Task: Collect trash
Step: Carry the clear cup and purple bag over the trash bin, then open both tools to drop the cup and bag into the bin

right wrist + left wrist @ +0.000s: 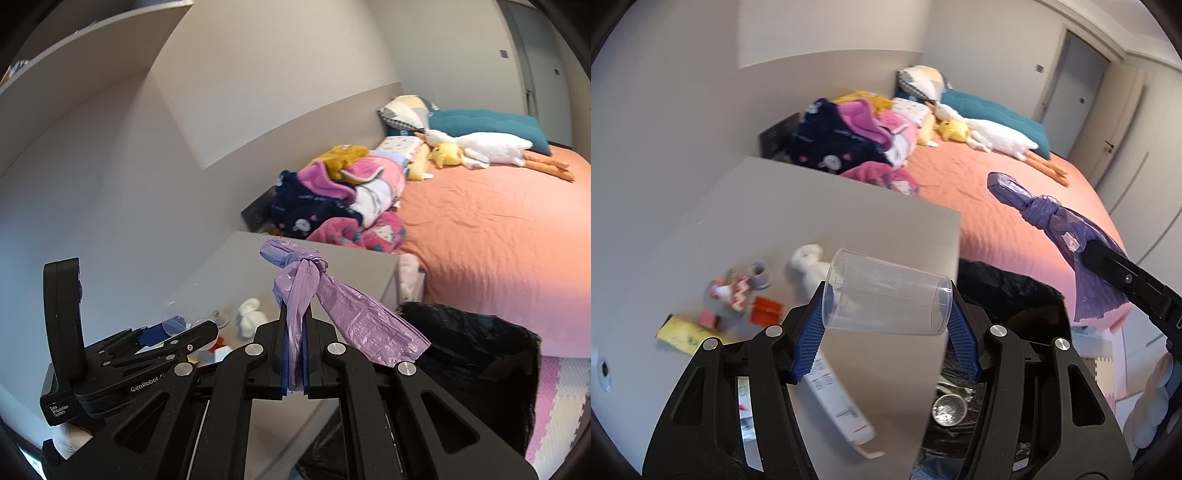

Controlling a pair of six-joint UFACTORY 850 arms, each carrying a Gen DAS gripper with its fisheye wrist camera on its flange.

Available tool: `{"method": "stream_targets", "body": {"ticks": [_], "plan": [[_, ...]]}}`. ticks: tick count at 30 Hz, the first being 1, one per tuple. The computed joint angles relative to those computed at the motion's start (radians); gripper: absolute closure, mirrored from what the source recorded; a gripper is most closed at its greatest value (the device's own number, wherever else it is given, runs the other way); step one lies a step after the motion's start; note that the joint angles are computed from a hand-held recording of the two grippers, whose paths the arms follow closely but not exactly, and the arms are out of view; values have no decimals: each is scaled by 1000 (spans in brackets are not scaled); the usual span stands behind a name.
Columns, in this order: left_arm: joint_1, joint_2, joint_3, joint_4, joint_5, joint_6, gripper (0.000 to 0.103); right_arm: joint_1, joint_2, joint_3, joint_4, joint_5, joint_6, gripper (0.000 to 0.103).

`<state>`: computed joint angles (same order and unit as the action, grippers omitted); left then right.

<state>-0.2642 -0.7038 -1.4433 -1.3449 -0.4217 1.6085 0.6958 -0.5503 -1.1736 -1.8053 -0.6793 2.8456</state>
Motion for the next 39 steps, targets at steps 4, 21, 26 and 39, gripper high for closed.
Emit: {"method": "stream_targets", "body": {"ticks": [4, 21, 26, 39], "plan": [[-30, -2, -2, 6, -17, 15, 44, 4, 32, 48, 31, -31, 12, 98], [-138, -18, -11, 126, -105, 16, 5, -7, 149, 213, 192, -53, 57, 56], [-173, 1, 26, 93, -63, 117, 7, 5, 162, 232, 266, -118, 52, 34], [-169, 6, 23, 50, -70, 145, 7, 20, 159, 225, 267, -156, 40, 34]]}}
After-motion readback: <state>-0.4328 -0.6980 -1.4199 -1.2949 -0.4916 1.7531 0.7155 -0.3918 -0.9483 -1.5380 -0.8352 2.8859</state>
